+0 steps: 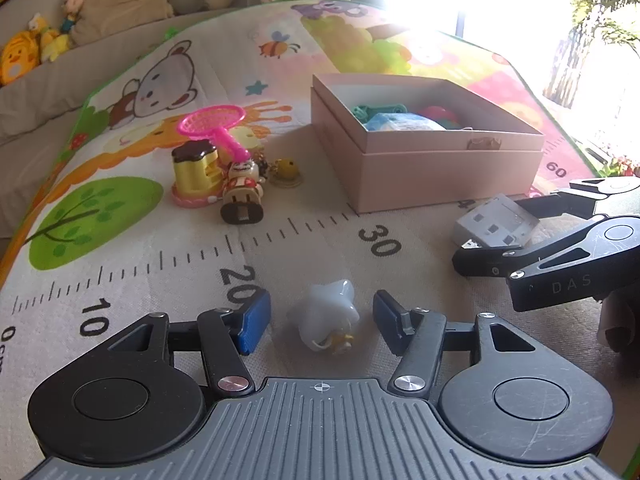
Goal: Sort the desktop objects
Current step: 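Grasp the white duck toy with the left gripper while the right gripper regrasps the charger, then carry the duck and charger over the pink box while both grippers release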
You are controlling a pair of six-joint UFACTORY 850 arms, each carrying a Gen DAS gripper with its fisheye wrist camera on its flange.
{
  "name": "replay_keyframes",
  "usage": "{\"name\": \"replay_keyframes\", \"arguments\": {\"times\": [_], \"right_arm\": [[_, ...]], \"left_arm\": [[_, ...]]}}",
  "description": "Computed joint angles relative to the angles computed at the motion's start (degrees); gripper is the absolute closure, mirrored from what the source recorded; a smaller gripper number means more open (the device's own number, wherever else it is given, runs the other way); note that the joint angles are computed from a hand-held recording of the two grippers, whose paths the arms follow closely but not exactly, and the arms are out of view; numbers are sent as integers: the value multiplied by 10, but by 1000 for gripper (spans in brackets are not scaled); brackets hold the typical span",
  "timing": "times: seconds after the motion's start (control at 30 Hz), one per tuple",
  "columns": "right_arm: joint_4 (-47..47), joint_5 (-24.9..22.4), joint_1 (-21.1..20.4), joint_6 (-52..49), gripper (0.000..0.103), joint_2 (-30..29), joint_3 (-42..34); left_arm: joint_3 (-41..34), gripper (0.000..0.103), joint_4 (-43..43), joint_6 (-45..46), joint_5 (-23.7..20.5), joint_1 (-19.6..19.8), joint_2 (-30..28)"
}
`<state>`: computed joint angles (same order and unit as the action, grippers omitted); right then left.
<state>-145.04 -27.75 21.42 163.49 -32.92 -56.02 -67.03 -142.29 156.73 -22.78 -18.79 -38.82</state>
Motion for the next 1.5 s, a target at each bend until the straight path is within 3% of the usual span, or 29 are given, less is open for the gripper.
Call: {"name": "replay_keyframes", "arguments": {"times": [0.07,0.2,0.37,0.6,0.83,0.97,1.13,1.27,1.43,1.5], "right_arm": [[-1,1,1,1,12,2,2],[-15,3,7,16,12,12,14],[-6,-10,21,9,12,38,45],[13,-35,40,-29,12,114,106],[69,-96,59,-123,12,210,150],[112,-91,43,-180,12,245,134],[121,-51,-2,-191,12,254,83],[119,-16,-38,-181,12,223,29],[187,4,-64,-233,12,152,-50],[201,17,-72,-242,12,126,-76]], "left_arm": [[-1,44,-10,12,3,-3,-1],[3,62,-17,23,7,-6,4],[30,62,-44,56,-6,-8,24],[83,62,-73,98,-66,-14,75],[101,62,-118,160,-131,-31,118],[57,62,-129,163,-138,-41,110],[-20,62,-102,126,-112,-51,76],[-98,62,-62,75,-84,-59,21],[-210,61,66,-85,-72,-52,-68],[-236,42,105,-123,-67,-45,-90]]}}
